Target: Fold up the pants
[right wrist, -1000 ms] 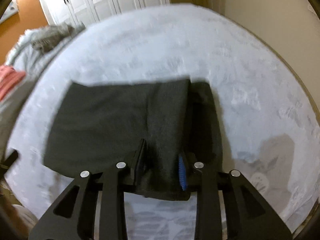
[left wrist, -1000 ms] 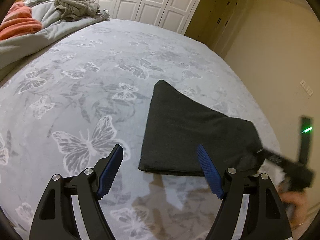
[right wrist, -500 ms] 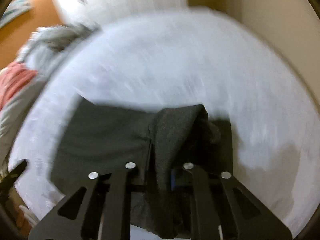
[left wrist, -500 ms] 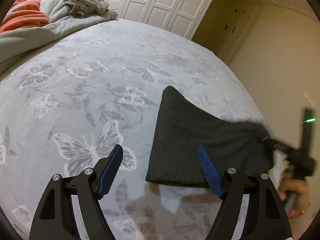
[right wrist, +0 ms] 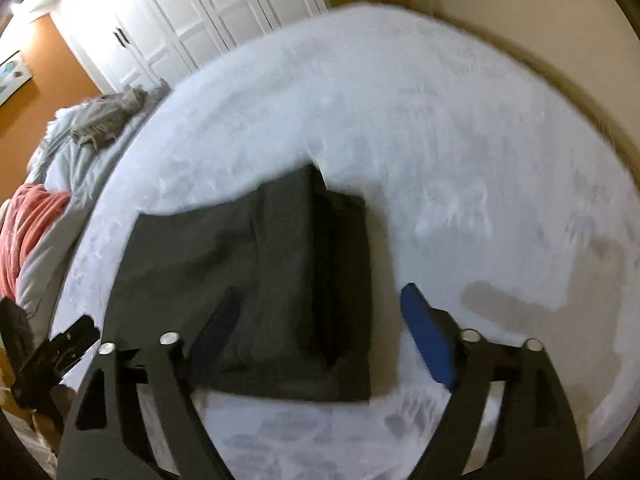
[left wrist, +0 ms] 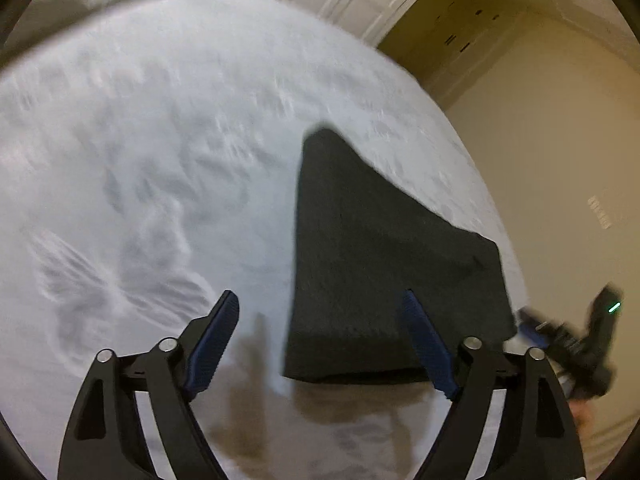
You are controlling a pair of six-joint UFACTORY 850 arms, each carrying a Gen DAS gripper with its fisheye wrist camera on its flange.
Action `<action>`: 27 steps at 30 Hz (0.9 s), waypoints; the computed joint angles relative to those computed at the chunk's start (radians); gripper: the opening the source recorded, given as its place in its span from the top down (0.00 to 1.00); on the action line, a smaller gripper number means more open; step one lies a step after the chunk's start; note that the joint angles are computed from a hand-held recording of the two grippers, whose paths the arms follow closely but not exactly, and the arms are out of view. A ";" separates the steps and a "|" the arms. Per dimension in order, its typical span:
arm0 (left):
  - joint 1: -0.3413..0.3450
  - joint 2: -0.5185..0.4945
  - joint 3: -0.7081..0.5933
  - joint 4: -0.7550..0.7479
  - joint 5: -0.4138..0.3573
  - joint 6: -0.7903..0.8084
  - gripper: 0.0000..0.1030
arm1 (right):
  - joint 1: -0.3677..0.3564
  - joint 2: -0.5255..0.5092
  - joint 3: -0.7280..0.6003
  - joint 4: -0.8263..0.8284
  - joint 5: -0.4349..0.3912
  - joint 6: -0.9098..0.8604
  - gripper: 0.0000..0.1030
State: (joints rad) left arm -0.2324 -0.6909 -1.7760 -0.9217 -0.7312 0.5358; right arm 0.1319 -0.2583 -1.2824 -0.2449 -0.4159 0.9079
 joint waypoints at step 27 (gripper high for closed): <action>0.128 0.270 0.380 -0.080 -0.077 0.164 0.40 | 0.316 0.241 0.260 -0.431 -0.019 0.639 0.36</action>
